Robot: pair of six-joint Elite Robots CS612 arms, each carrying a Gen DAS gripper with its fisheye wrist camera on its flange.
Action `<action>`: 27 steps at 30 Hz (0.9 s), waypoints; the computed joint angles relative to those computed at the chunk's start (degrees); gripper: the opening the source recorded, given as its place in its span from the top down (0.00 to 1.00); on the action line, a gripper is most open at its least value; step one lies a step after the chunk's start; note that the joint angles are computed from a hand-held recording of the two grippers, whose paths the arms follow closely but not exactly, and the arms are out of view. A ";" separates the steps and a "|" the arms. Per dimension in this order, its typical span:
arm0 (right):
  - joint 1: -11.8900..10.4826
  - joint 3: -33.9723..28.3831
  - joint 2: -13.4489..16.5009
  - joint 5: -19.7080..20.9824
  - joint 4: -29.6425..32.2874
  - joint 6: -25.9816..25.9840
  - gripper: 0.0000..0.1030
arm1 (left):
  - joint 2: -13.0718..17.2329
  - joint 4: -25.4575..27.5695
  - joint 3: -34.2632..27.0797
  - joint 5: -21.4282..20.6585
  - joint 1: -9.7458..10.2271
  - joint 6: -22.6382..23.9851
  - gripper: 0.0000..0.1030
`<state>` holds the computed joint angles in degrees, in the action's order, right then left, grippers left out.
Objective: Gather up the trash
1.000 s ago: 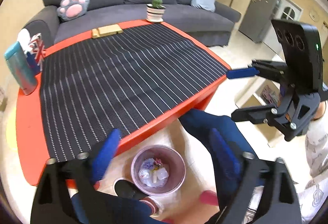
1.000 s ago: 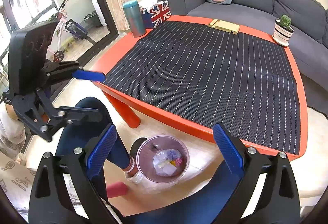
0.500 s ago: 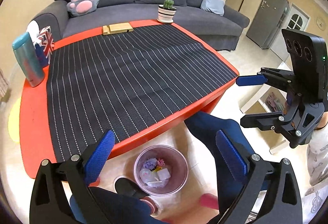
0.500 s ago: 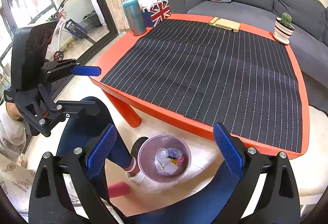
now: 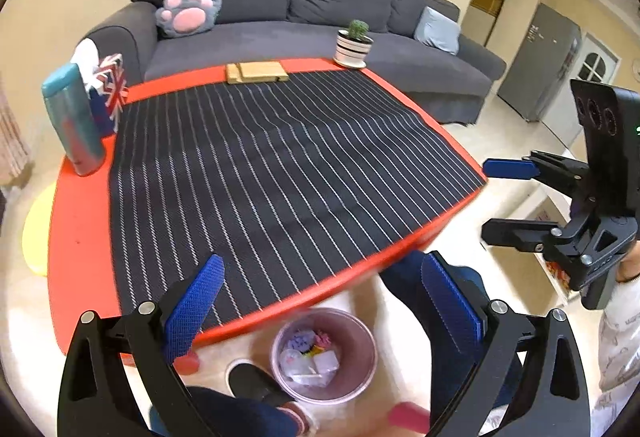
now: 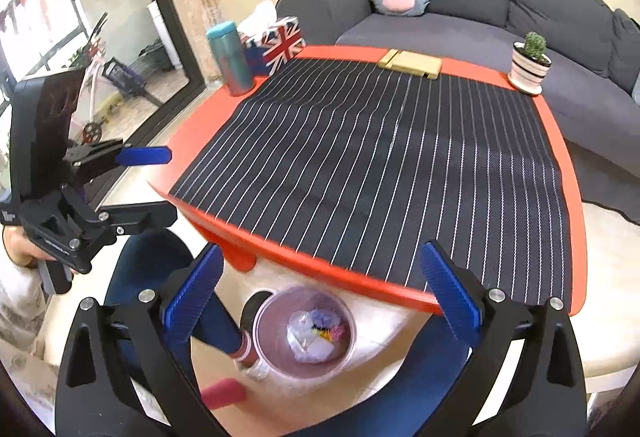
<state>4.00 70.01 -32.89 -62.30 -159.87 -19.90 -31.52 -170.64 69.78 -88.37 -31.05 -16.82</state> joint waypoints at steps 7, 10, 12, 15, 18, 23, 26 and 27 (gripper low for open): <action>0.48 -4.05 1.86 -2.05 -1.09 2.61 0.05 | 1.12 1.27 -2.43 3.30 0.52 -1.66 0.07; 0.71 -6.04 2.86 -3.28 -1.06 3.32 0.05 | 1.53 1.22 -3.33 4.63 0.71 -1.86 0.07; 0.81 -7.15 3.46 -3.72 -1.03 3.71 0.05 | 1.93 1.44 -4.21 5.94 0.79 -1.76 0.07; 0.91 -8.39 4.14 -4.30 -1.10 4.47 0.05 | 2.55 1.06 -5.37 6.39 1.04 -1.76 0.07; 0.89 -9.43 4.72 -3.73 -0.86 4.97 0.05 | 3.18 2.01 -6.78 6.94 1.24 -1.90 0.07; 0.87 -10.88 5.33 -2.98 0.28 4.80 0.05 | 3.85 4.33 -8.51 8.16 1.20 -1.50 0.06; 0.91 -11.53 5.56 -2.90 0.62 4.42 0.05 | 4.24 5.68 -9.42 7.55 1.36 -1.81 0.06; 0.93 -11.62 5.58 -2.90 0.71 4.32 0.05 | 4.35 5.90 -9.65 7.36 1.41 -2.04 0.06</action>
<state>4.94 58.39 -27.31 -65.20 -159.16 -15.58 -27.17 -164.74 60.14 -81.01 -29.64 -18.86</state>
